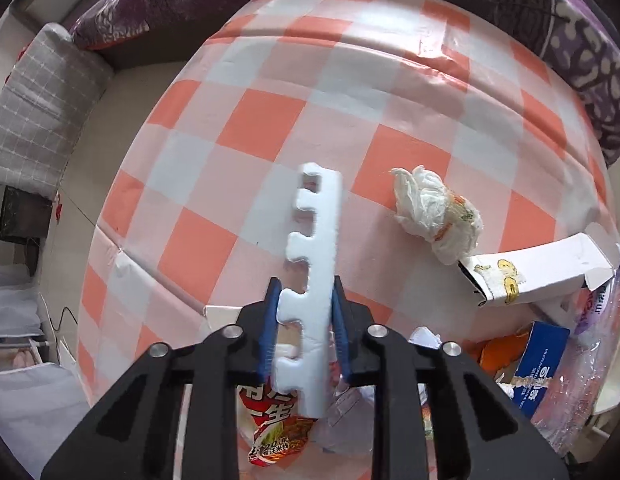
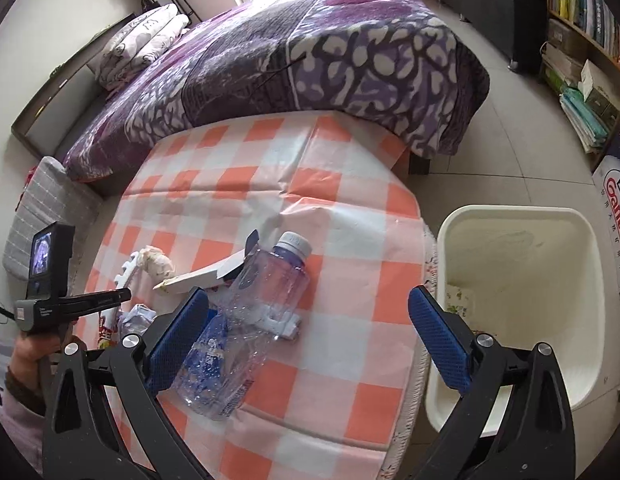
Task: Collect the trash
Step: 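Grasp the white foam strip with the left tool from the table, then grasp the crumpled white tissue with the right tool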
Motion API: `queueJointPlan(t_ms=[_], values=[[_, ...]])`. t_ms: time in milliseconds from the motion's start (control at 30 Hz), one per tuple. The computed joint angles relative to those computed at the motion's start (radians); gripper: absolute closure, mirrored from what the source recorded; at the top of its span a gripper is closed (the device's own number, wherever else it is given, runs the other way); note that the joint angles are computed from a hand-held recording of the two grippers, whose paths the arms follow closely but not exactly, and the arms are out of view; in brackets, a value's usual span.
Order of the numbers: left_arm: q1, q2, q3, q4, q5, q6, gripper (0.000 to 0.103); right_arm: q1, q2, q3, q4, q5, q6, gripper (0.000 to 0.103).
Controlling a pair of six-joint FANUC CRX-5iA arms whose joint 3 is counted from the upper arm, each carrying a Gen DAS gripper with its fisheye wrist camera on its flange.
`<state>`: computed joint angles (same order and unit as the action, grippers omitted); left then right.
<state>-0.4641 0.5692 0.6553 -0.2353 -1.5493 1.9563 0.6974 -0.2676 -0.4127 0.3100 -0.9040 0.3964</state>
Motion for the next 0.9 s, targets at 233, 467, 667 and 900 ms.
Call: queueJointPlan(t_ms=[233,467,667,900], values=[[0.044,-0.345,-0.341,0.115,0.355,0.231,0.079,0.016,0.034,0.048,-0.078,0.044,0.053,0.008],[-0.042,-0.534,-0.434,-0.005,0.406,0.429,0.079,0.091,0.224,0.207,0.018,-0.037,0.265,0.009],[-0.010,-0.555,-0.482,-0.023,0.381,0.444,0.079,0.084,0.438,0.425,-0.065,-0.183,0.643,0.016],[0.034,-0.579,-0.532,0.009,0.398,0.429,0.079,0.030,0.589,0.639,-0.252,-0.185,0.747,0.017]])
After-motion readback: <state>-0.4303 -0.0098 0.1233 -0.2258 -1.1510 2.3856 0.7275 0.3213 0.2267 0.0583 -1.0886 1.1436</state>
